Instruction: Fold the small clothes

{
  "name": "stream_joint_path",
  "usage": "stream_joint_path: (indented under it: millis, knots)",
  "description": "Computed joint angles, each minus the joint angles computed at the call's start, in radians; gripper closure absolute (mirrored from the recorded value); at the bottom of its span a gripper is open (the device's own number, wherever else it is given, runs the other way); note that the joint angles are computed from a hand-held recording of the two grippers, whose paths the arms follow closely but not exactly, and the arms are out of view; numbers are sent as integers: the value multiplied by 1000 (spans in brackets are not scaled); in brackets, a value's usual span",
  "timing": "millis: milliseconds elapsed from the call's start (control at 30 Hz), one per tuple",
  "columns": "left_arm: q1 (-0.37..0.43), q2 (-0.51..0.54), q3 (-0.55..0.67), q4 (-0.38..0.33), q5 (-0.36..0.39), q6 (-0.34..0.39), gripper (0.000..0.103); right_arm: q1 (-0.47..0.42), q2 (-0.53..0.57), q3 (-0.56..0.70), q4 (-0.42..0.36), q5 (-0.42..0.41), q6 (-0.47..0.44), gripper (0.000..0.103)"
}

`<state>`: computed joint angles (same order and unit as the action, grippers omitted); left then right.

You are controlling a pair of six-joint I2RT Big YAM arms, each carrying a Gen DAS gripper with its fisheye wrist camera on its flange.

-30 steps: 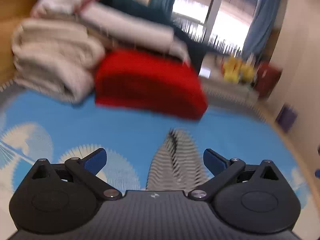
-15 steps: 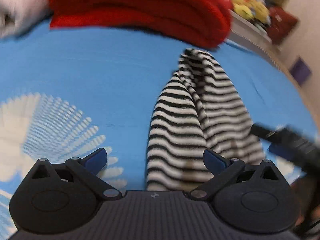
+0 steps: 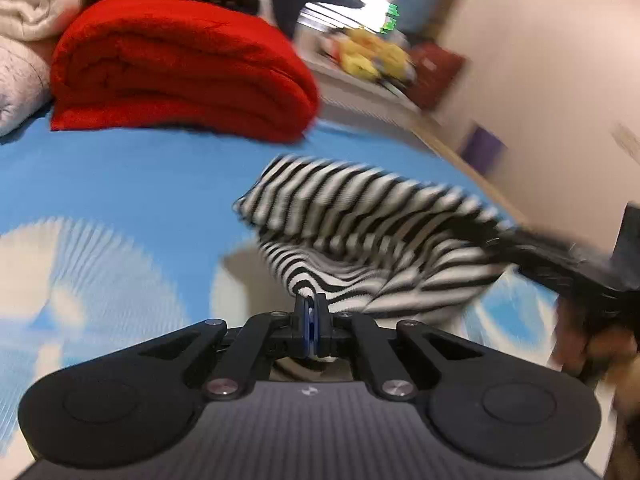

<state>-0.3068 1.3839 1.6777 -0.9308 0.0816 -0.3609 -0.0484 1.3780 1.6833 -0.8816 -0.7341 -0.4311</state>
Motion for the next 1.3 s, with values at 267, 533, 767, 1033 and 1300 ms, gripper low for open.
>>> stream_joint_path:
  millis: [267, 533, 767, 1033, 1300]
  knots:
    - [-221, -432, -380, -185, -238, -307, 48, -252, -297, -307, -331, 208, -75, 37]
    - [-475, -340, -121, -348, -725, -799, 0, -191, -228, -108, -309, -2, 327, 34]
    - [-449, -227, -93, -550, -824, -915, 0, 12, -206, -88, -393, 142, 303, 38]
    - [-236, -241, -137, -534, -568, -927, 0, 247, -57, -47, -315, 462, 422, 42]
    - [-198, -263, -150, -520, -506, -964, 0, 252, 100, 351, -269, 521, 507, 101]
